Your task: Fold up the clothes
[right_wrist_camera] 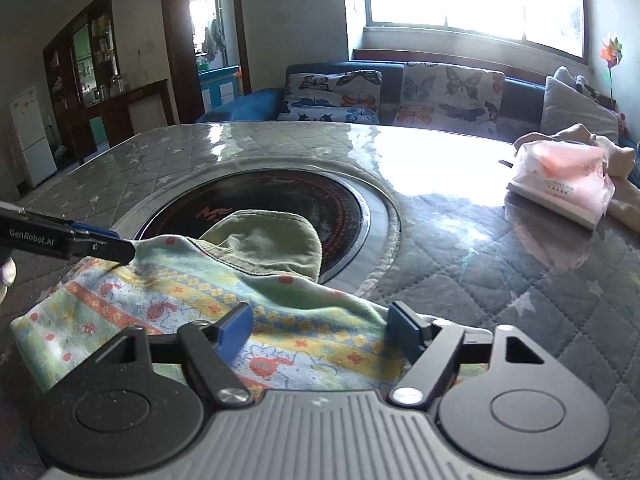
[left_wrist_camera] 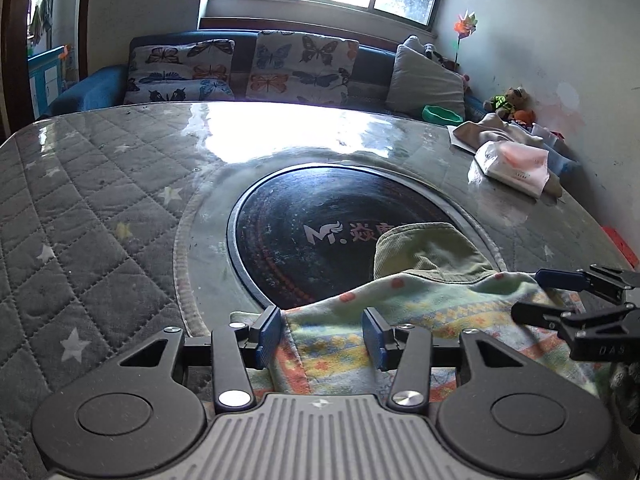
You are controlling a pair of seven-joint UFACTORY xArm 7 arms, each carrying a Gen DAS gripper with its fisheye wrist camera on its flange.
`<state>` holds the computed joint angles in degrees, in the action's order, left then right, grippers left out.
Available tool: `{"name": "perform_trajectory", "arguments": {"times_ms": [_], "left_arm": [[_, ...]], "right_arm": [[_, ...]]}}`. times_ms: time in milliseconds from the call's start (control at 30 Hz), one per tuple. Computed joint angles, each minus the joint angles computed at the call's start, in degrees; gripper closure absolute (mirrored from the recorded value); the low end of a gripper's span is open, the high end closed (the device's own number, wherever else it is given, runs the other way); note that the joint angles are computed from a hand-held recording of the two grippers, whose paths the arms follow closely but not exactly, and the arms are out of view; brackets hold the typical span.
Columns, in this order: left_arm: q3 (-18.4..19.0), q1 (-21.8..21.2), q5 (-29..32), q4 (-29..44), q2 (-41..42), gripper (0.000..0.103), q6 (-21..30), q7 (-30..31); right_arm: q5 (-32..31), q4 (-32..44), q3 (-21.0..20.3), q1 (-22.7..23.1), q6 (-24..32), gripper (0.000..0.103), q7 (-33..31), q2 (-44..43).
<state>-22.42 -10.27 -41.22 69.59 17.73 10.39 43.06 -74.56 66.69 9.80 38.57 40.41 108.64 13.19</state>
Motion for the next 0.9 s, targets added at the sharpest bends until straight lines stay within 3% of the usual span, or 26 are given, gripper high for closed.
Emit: {"name": "perform_trajectory", "arguments": {"times_ms": [167,367,633,767,900], "left_arm": [[-1.30,1.27,-3.10,-1.05,-1.50,0.051,0.24,2.25],[-0.65,0.75,-8.99,-2.37,-3.88,0.034,0.57,6.34],[0.61,-0.47,-22.79,-3.07,-6.93,0.004,1.08,17.86],[1.95,-1.77,-29.10,-3.03,-8.04,0.000,1.98,24.12],[4.79,-4.73,-28.38,-3.16,-8.33,0.000,1.41,22.32]], "right_arm": [[0.06,1.52,-0.07,0.86,1.36,0.014,-1.70,1.51],[-0.39,2.17,-0.60,1.22,0.40,0.000,-2.06,2.31],[0.07,2.33,-0.94,1.62,0.26,0.000,-2.76,2.49],[0.32,2.51,-0.98,1.76,0.66,0.000,-3.33,2.67],[0.61,2.68,-1.00,1.93,0.97,0.000,-3.80,2.78]]}}
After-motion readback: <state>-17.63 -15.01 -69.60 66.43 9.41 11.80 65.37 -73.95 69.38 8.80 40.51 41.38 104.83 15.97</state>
